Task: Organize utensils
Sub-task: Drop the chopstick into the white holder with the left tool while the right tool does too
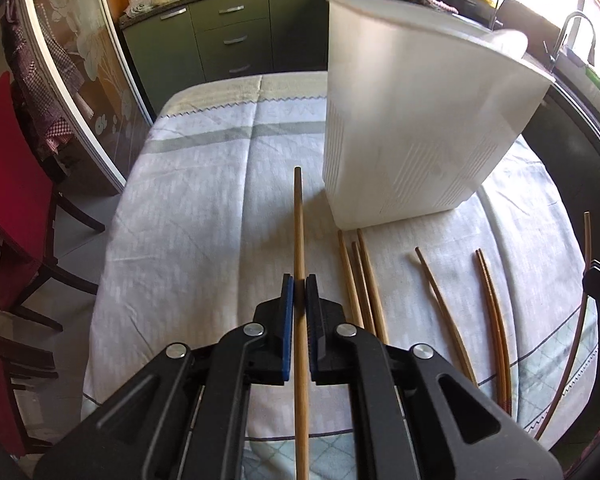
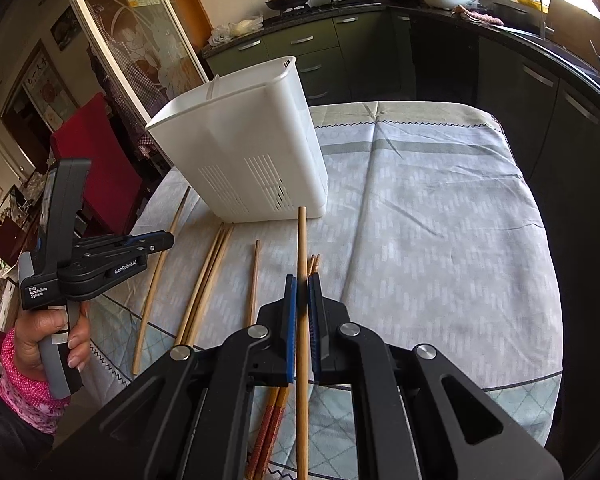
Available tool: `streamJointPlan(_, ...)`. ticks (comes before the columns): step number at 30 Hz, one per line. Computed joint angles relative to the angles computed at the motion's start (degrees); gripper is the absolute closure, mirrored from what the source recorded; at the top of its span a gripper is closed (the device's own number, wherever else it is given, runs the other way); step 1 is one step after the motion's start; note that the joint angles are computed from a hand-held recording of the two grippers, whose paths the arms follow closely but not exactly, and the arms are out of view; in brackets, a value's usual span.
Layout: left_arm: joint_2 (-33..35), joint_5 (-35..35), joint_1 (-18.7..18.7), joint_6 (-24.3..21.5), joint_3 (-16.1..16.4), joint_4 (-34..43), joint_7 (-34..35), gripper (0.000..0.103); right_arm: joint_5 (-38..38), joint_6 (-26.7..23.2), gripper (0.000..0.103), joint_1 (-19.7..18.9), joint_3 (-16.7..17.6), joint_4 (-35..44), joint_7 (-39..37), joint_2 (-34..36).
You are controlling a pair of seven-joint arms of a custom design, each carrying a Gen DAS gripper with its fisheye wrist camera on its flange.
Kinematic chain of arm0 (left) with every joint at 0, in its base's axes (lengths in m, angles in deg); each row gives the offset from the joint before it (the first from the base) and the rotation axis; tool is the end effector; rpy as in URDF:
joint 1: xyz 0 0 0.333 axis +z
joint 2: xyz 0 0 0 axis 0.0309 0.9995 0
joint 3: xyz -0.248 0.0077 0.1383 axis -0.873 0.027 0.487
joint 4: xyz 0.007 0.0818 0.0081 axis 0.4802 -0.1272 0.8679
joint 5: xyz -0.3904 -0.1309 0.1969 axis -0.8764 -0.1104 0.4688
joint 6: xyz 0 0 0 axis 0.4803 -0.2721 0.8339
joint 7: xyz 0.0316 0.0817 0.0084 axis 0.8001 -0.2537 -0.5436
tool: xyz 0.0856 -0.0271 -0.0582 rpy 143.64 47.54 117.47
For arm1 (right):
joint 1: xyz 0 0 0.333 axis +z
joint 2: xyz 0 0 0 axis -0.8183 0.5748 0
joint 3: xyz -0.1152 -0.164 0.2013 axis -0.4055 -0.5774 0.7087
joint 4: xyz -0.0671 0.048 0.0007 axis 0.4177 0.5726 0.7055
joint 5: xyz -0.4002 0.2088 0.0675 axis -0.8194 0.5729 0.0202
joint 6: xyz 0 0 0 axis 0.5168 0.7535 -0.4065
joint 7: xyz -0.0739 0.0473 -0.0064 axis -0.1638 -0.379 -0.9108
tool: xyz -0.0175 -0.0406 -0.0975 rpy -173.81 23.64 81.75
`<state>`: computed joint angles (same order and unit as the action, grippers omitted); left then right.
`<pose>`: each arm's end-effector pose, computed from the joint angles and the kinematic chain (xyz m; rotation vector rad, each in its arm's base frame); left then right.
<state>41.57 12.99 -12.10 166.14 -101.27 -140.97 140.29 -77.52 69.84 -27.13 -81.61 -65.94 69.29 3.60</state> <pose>0.4748 -0.2979 0.4667 -1.6284 2.2139 -0.5987 0.3703 0.2658 0.4674 -1.6788 1.7859 -0.3343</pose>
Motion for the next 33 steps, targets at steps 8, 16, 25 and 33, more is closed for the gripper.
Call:
streamJointPlan(8, -15.36, -7.30, -3.34, 9.36, 2.76, -11.78, 6.20, 0.097, -2.47, 0.80, 0.096, -0.76, 2.59, -1.10, 2.58, -5.24)
streamJointPlan(16, -20.73, -11.70, -4.11, 11.24, 2.33, -13.90, 10.36, 0.097, -6.28, -1.06, 0.096, -1.19, 5.50, -0.09, 5.32, -8.36)
streamJointPlan(25, -22.00, -14.16, -4.92, 11.35, 2.41, -13.36, 13.10, 0.097, -8.15, -1.61, 0.097, -0.58, 5.22, 0.55, 5.19, -9.66)
streamJointPlan(33, -19.80, -16.43, -5.83, 10.58, 3.69, -8.12, 16.34, 0.097, -10.78, -1.17, 0.097, -3.25, 6.16, 6.25, 3.76, -8.27)
